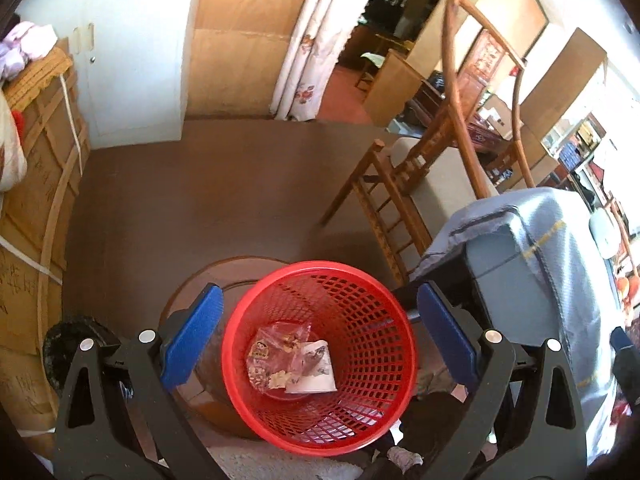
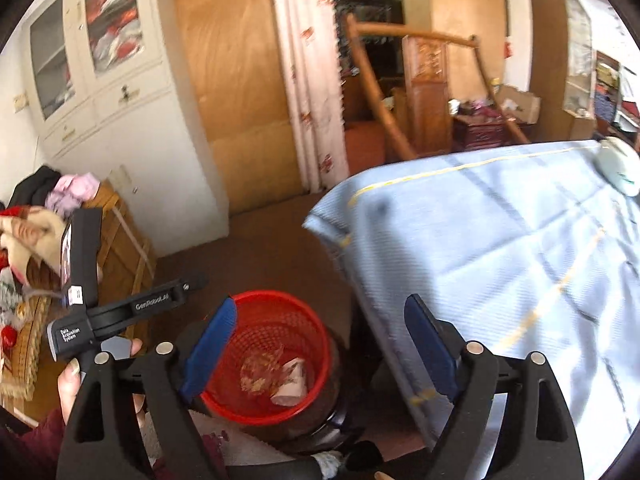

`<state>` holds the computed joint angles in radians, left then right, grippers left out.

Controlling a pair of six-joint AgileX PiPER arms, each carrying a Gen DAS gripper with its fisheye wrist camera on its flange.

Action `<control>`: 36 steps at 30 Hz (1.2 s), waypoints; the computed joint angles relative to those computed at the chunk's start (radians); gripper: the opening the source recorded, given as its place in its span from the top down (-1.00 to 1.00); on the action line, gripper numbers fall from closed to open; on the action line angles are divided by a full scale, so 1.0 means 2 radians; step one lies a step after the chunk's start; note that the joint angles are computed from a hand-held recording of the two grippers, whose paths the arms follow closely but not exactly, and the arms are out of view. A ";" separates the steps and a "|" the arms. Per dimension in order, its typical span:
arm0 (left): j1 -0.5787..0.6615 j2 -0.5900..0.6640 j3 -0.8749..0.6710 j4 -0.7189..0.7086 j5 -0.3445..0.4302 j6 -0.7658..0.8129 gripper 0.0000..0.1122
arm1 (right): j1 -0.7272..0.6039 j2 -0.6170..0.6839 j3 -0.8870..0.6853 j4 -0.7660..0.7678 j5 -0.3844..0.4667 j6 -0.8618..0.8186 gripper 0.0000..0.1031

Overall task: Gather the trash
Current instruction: 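Return both tools to the table toward the clear plastic lid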

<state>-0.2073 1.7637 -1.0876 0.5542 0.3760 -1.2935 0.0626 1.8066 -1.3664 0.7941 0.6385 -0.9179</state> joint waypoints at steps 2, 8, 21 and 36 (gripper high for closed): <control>-0.010 -0.005 -0.001 0.004 0.001 0.001 -0.67 | -0.015 -0.021 0.017 0.015 -0.007 -0.013 -0.71; -0.054 -0.025 -0.011 0.032 0.020 -0.006 -0.67 | -0.080 -0.086 0.070 0.083 -0.013 -0.068 -0.79; -0.190 -0.054 -0.049 0.113 0.065 -0.031 -0.71 | -0.338 -0.215 0.186 0.235 0.055 -0.219 -0.89; -0.297 0.225 -0.521 -0.113 0.197 0.364 -0.71 | -0.554 -0.108 0.132 0.267 0.021 -0.284 -0.89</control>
